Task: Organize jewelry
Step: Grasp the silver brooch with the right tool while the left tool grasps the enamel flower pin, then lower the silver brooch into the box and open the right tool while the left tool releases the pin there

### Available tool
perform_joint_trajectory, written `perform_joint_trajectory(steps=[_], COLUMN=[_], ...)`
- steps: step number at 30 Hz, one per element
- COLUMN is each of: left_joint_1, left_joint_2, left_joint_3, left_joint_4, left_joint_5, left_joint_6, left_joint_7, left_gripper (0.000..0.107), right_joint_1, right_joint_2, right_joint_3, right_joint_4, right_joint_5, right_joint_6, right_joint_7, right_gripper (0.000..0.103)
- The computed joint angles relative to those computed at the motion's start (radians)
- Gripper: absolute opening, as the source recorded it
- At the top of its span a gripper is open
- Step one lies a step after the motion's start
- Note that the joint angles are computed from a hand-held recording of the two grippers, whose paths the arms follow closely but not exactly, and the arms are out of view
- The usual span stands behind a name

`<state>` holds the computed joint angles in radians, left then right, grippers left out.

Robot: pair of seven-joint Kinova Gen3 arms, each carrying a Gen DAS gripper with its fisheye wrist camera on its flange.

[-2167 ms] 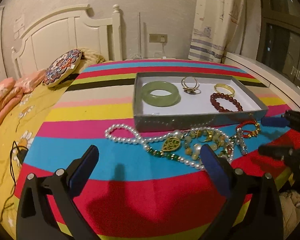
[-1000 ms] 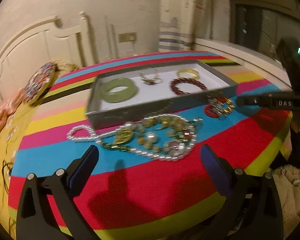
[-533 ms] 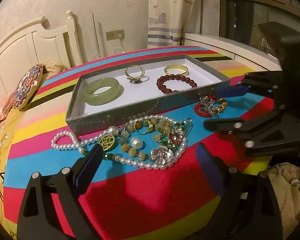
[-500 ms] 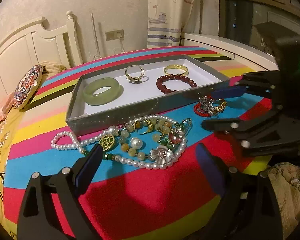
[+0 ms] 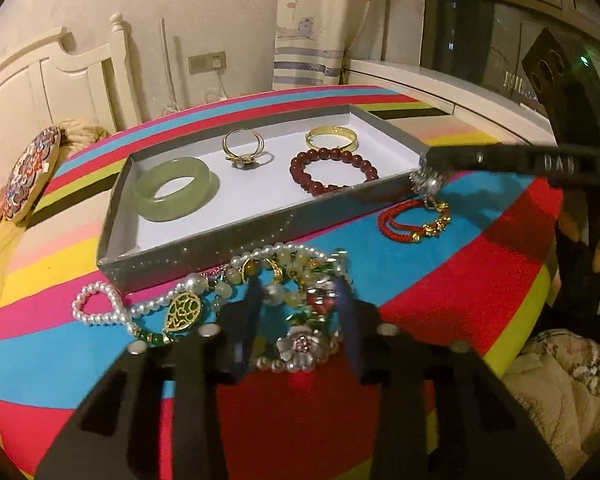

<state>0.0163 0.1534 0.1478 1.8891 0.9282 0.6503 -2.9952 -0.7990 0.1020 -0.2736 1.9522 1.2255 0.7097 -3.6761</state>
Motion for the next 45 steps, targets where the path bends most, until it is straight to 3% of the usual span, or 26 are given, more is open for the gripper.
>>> perform_joint_trajectory(steps=[4,8,21,25,32,40,45], left_joint_1=[-0.007,-0.015,-0.022,-0.011,-0.014,0.056,0.103], left_joint_2=[-0.006,-0.013,-0.017,0.009,0.107,0.189,0.238], left_joint_3=[0.000,-0.007,-0.036,-0.027,0.004,0.044,0.056], left_joint_4=[0.009,0.017,-0.028,-0.086,-0.264,-0.397,-0.455], left_joint_5=[0.018,0.059,0.091,0.053,-0.032,-0.226,-0.360], left_joint_6=[0.013,0.025,0.087,0.090,0.174,0.124,0.101], left_joint_7=[-0.033,-0.068,-0.055,0.008,0.197,0.397,0.507], left_gripper=[0.014,0.013,0.013,0.013,0.013,0.013,0.013], right_joint_1=[0.030,0.052,0.114,0.141,0.175,0.220,0.247], right_joint_2=[-0.043,-0.051,-0.093,-0.087,-0.063,-0.004,0.048], right_joint_3=[0.016,-0.011,-0.025,-0.015,0.004,0.051,0.106], right_joint_4=[0.073,0.116,0.182,0.164,0.104,0.009,-0.070], right_joint_5=[0.063,0.171,0.388,0.388,0.335,0.241,0.118], right_joint_6=[-0.086,-0.088,-0.156,-0.185,-0.215,-0.301,-0.376], right_joint_7=[-0.163,-0.322,-0.592,-0.572,-0.467,-0.312,-0.196], right_gripper=[0.011,0.011,0.011,0.011,0.011,0.011,0.011])
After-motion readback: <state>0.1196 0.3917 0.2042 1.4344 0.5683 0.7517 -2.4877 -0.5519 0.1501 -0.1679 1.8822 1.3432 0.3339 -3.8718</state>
